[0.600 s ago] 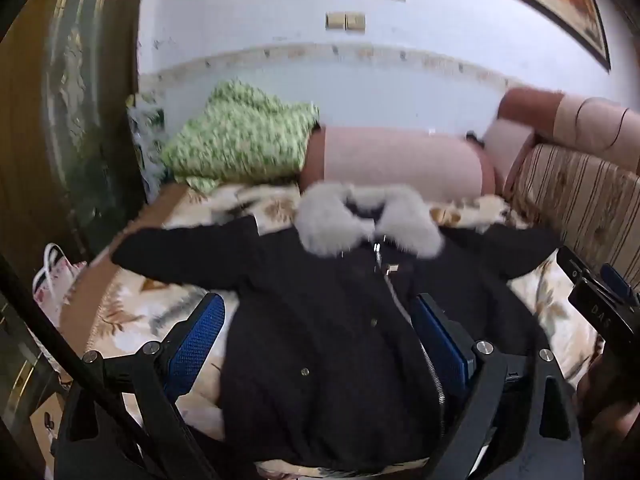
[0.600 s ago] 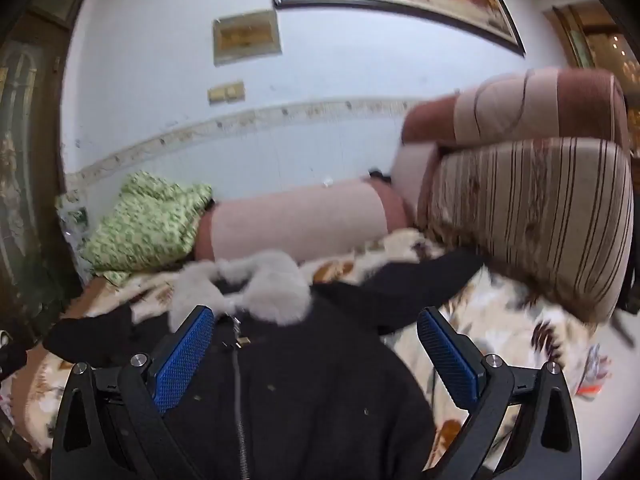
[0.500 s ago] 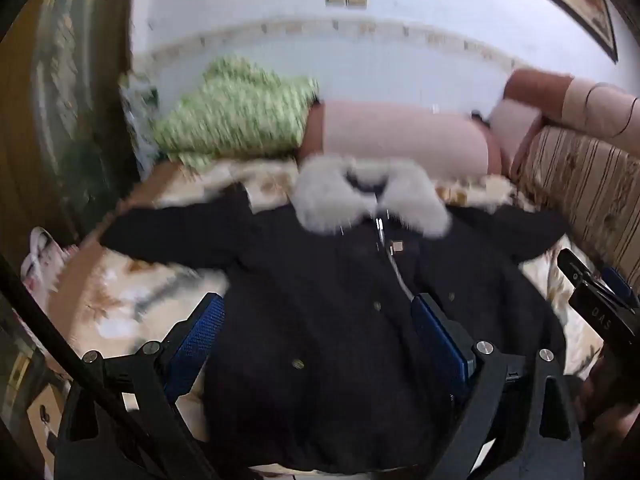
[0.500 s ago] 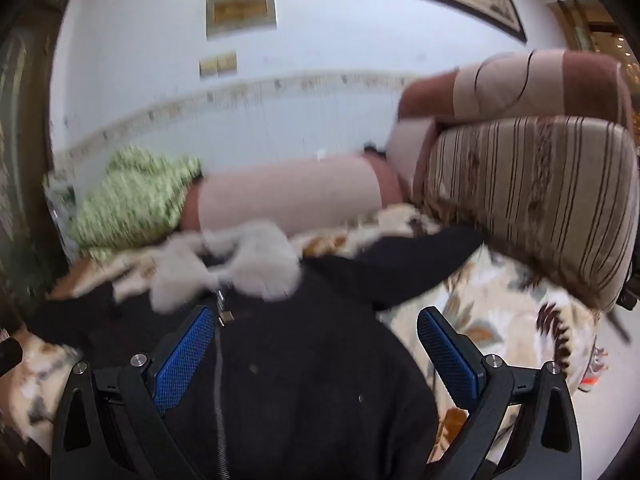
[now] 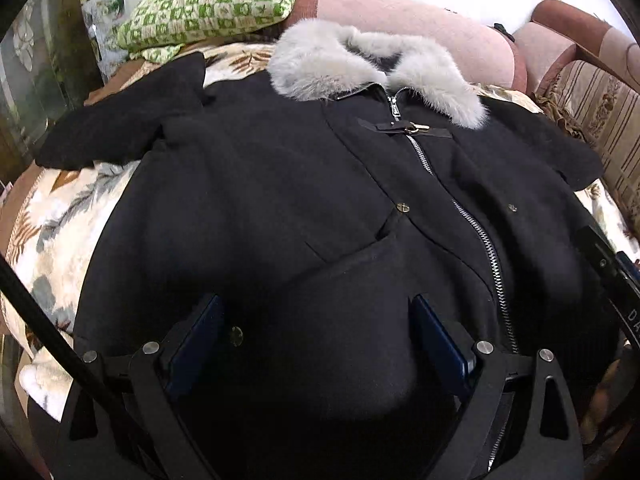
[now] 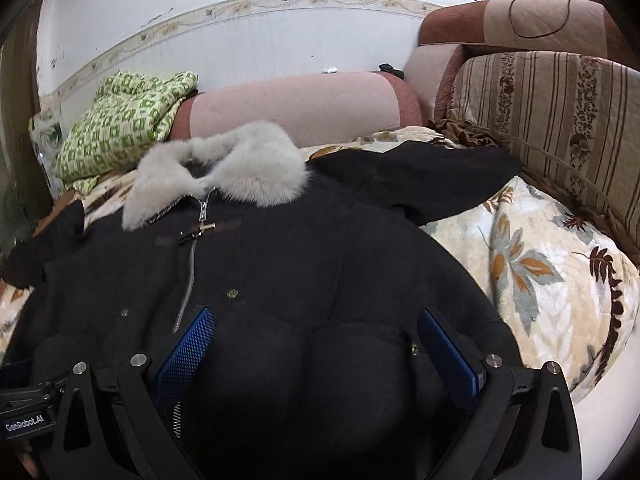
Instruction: Fold large clothes
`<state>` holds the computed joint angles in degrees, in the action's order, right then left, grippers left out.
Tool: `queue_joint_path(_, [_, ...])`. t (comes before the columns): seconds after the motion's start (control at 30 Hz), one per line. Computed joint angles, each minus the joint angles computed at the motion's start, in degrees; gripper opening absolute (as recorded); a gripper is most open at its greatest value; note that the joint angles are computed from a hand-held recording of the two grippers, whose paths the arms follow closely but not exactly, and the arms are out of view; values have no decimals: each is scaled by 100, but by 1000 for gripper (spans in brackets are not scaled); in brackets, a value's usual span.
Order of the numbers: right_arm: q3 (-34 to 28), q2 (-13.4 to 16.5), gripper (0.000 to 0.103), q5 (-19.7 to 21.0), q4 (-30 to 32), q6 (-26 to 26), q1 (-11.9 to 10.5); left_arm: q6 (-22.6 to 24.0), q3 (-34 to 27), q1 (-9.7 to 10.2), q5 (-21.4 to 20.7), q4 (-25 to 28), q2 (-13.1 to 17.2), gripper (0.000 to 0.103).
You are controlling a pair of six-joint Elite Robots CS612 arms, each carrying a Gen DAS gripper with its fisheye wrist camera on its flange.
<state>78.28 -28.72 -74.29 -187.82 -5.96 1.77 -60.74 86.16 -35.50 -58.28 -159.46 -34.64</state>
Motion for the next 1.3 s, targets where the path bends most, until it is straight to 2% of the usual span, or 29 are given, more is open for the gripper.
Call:
queue_joint_path(0.07, [46, -4, 102, 2, -80, -10, -14, 12, -28, -20, 73, 63, 18, 94])
queue_joint_path(0.17, [18, 38, 103, -21, -204, -41, -14, -45, -79, 2, -100, 317, 30, 103])
queue_joint_path(0.27, [25, 20, 103, -48, -162, 32, -6, 67, -85, 21, -176, 227, 69, 103])
queue_joint_path(0.4, [34, 48, 103, -163, -218, -118, 15, 255, -62, 32, -271, 237, 34, 103])
queue_joint_path(0.57, [94, 42, 103, -205, -454, -91, 31, 185, 192, -18, -164, -398, -74, 103])
queue_joint_path(0.6, [109, 41, 103, -216, -503, -113, 28, 157, 239, -40, -99, -528, -96, 103])
queue_joint_path(0.67, [142, 50, 102, -272, -652, -199, 24, 58, 326, -124, 293, -628, -165, 103])
queue_joint_path(0.73, [171, 50, 102, -308, -757, -234, 25, -14, 366, -229, 822, -486, -232, 103])
queue_joint_path(0.83, [215, 29, 102, -335, -822, -165, 33, 12, 415, -346, 1344, -384, -300, 103])
queue_joint_path(1.0, [280, 16, 102, -373, -993, -195, 29, 347, 460, -464, 1561, -595, -340, 103])
queue_joint_path(1.3, [343, 0, 102, -399, -1134, -177, 16, 272, 381, -510, 1457, -261, -377, 103])
